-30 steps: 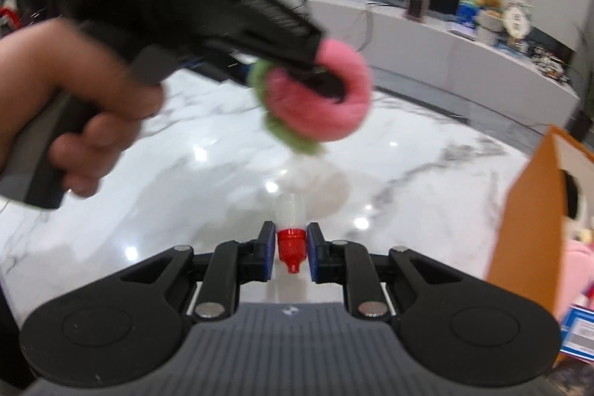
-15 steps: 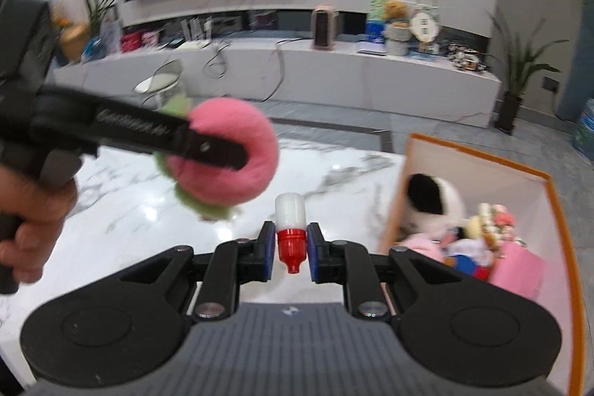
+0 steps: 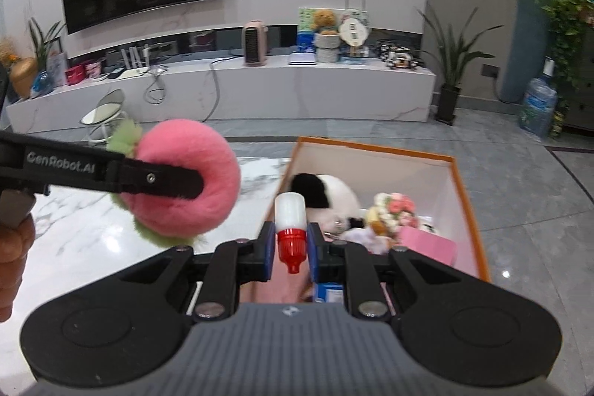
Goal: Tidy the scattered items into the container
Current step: 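Lift the fluffy ball and bottle and carry them over the orange box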
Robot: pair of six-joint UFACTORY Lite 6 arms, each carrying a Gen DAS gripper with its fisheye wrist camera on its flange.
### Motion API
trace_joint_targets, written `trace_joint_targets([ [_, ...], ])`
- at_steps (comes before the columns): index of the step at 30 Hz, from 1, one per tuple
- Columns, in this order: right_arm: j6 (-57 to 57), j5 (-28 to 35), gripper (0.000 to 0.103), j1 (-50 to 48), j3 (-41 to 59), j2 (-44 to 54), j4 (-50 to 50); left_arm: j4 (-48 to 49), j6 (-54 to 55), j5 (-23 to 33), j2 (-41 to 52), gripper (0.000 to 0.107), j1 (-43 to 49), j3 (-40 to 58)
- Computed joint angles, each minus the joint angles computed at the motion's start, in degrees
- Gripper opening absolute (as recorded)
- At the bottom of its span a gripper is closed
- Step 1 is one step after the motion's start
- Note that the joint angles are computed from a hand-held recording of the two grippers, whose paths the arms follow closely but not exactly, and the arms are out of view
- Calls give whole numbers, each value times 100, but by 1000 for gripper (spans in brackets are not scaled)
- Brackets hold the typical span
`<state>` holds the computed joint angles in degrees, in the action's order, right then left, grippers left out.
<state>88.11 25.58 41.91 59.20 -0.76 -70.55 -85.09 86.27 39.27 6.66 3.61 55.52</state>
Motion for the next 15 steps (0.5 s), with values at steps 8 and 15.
trace_joint_targets([
  [8, -16, 14, 20, -322, -486, -525, 105, -346, 318, -65, -62, 50, -587, -161],
  [15, -107, -17, 20, -585, -814, -836, 274, -604, 520, -238, 54, 50, -1131, -228],
])
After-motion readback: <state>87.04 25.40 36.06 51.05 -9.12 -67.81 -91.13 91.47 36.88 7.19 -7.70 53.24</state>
